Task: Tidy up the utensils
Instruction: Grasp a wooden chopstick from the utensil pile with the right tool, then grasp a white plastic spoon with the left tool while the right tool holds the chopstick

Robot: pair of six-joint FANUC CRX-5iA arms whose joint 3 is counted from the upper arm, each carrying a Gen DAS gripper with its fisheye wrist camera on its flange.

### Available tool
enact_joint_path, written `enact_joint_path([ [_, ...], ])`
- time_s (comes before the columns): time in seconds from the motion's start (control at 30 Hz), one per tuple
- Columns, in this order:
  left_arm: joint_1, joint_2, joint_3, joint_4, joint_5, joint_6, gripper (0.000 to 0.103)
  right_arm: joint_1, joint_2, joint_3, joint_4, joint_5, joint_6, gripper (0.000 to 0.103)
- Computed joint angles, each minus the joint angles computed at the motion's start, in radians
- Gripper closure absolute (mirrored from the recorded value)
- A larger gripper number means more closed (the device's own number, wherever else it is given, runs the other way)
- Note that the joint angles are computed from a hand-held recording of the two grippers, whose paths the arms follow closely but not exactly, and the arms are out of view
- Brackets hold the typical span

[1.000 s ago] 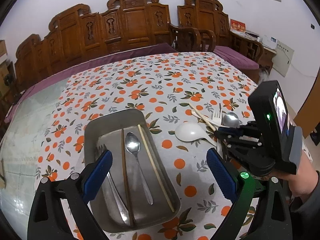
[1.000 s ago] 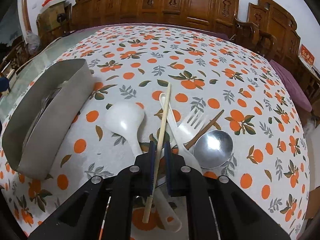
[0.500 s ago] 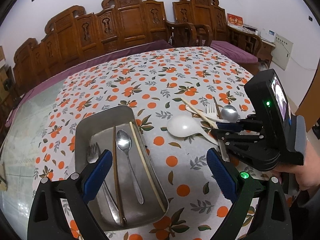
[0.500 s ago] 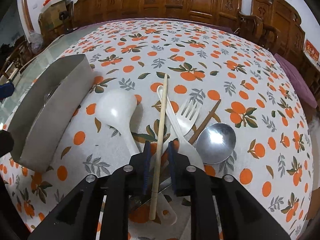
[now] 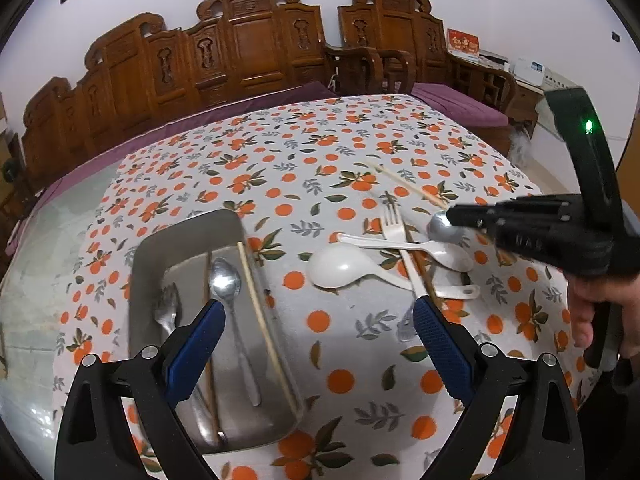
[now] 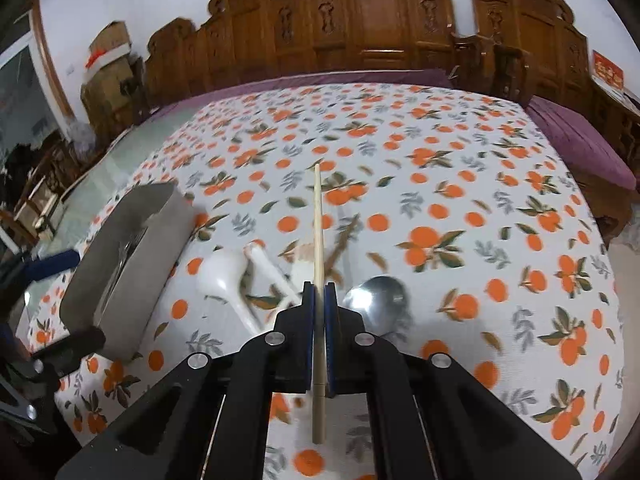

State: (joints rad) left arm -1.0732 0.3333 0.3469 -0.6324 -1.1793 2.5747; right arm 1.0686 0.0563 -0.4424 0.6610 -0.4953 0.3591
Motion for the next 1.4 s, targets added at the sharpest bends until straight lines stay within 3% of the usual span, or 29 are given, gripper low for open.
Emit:
enact_joint_path([
  [0.27,0.01,0.072,0.056,0.056,0.025,-0.05,0.012,-0.035,-0.027,-0.049,0.065,-0.028,-0.059,0.097],
  [0.6,0.091,0.166,0.106,0.205,0.078,-0.012,0.033,-0.079,-0.065,-0.091,0.029,0.027,-0.081,0.097],
  [0.87,0.14,0.201,0.11,0.263,0.102,0.039,0.042,-0.082,-0.071,-0.092,0.032,0.065,-0.088,0.097],
  [1.07,0.148,0.227,0.151,0.227,0.086,0.078,0.049,-0.079,-0.068,-0.085,0.016,0.07,-0.072,0.097],
  [1.17,0.147,0.241,0.175,0.21,0.069,0.074,0.057,-0.079,-0.068,-0.084,0.015,0.072,-0.07,0.097],
  [1.2,0.147,0.243,0.179,0.206,0.071,0.073,0.063,-0.079,-0.069,-0.085,0.016,0.073,-0.071,0.097],
  [1.23,0.147,0.244,0.181,0.205,0.072,0.072,0.076,-0.079,-0.069,-0.085,0.016,0.073,-0.071,0.097],
  [1.3,0.146,0.249,0.188,0.207,0.069,0.065,0.087,-0.077,-0.067,-0.08,0.005,0.069,-0.062,0.097],
  [1.4,0.147,0.242,0.173,0.218,0.098,0.055,0.094,-0.075,-0.065,-0.077,0.001,0.068,-0.056,0.097],
])
